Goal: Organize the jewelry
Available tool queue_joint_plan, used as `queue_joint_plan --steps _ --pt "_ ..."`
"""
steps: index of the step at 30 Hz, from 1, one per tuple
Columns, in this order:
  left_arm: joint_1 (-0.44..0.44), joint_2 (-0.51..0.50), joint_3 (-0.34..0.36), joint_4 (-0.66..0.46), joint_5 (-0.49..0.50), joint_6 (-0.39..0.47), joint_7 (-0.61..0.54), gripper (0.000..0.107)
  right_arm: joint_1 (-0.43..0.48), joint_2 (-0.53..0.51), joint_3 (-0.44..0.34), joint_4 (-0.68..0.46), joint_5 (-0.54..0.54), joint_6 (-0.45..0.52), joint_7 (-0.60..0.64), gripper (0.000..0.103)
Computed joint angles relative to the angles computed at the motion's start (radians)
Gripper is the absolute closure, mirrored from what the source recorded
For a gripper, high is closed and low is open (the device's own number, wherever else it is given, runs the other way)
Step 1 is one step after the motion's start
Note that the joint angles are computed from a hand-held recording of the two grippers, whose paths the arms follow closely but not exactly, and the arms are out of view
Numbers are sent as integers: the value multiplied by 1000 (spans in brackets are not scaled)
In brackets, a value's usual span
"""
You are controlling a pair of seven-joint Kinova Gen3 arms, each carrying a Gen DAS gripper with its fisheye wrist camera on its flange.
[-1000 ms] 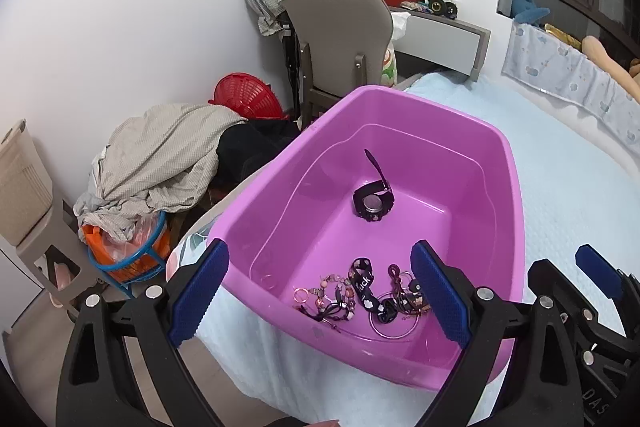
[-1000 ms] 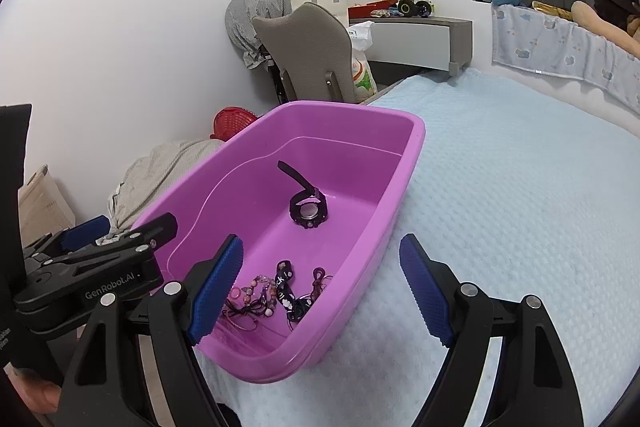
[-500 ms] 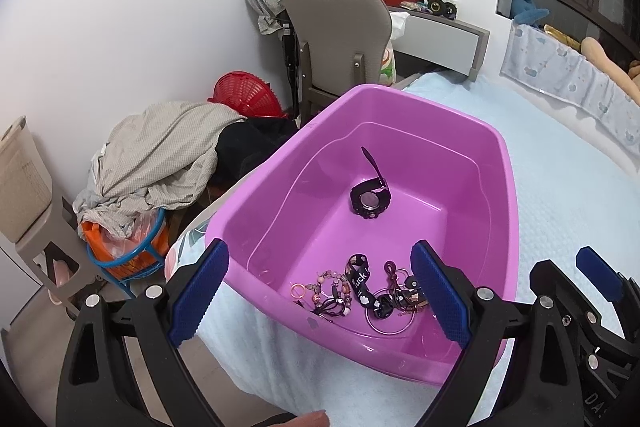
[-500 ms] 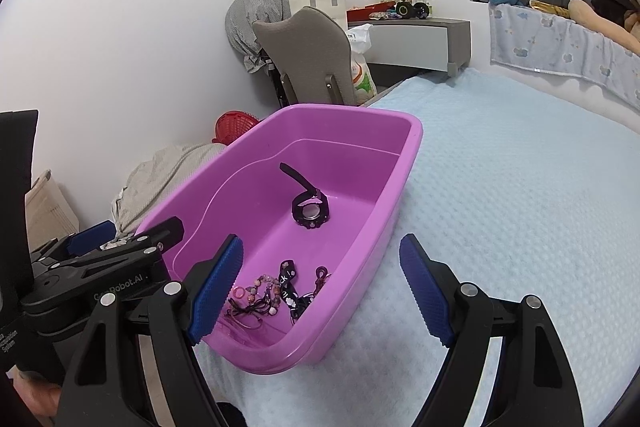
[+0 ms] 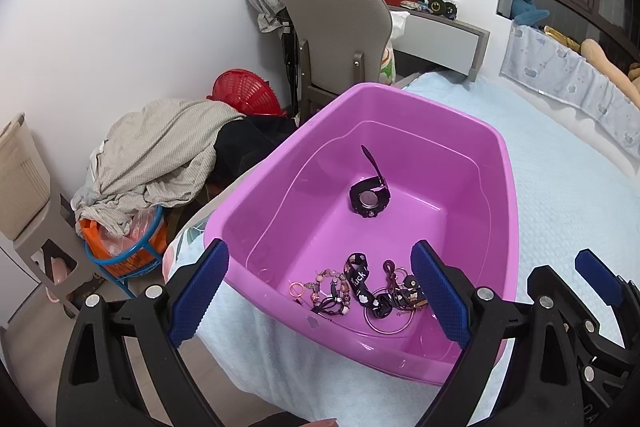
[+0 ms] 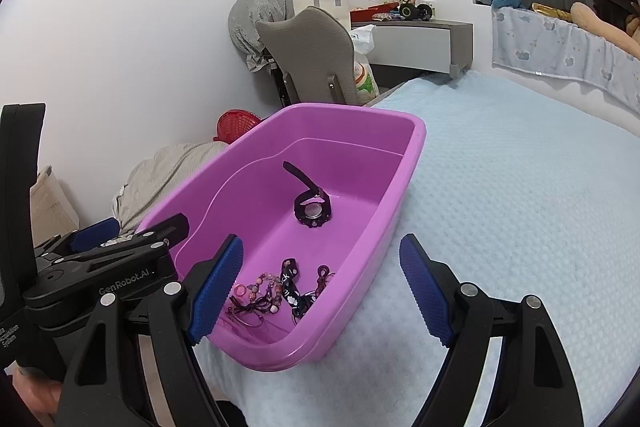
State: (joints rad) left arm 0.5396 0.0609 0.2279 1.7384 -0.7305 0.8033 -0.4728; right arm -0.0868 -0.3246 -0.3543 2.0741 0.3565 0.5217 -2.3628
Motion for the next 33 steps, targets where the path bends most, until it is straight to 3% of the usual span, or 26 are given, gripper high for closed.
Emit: queue_joint_plan --steps 17,22,33 --pt "-12 2 -5 3 43 -25 -32 17 -10 -1 -2 -2 2 14 -3 26" --pt "5 0 -1 15 -12 -25 13 17 -10 0 -4 -2 5 13 -5 26" --pt "-3 0 -2 5 5 -4 8 13 -16 -2 5 1 -5 10 7 26"
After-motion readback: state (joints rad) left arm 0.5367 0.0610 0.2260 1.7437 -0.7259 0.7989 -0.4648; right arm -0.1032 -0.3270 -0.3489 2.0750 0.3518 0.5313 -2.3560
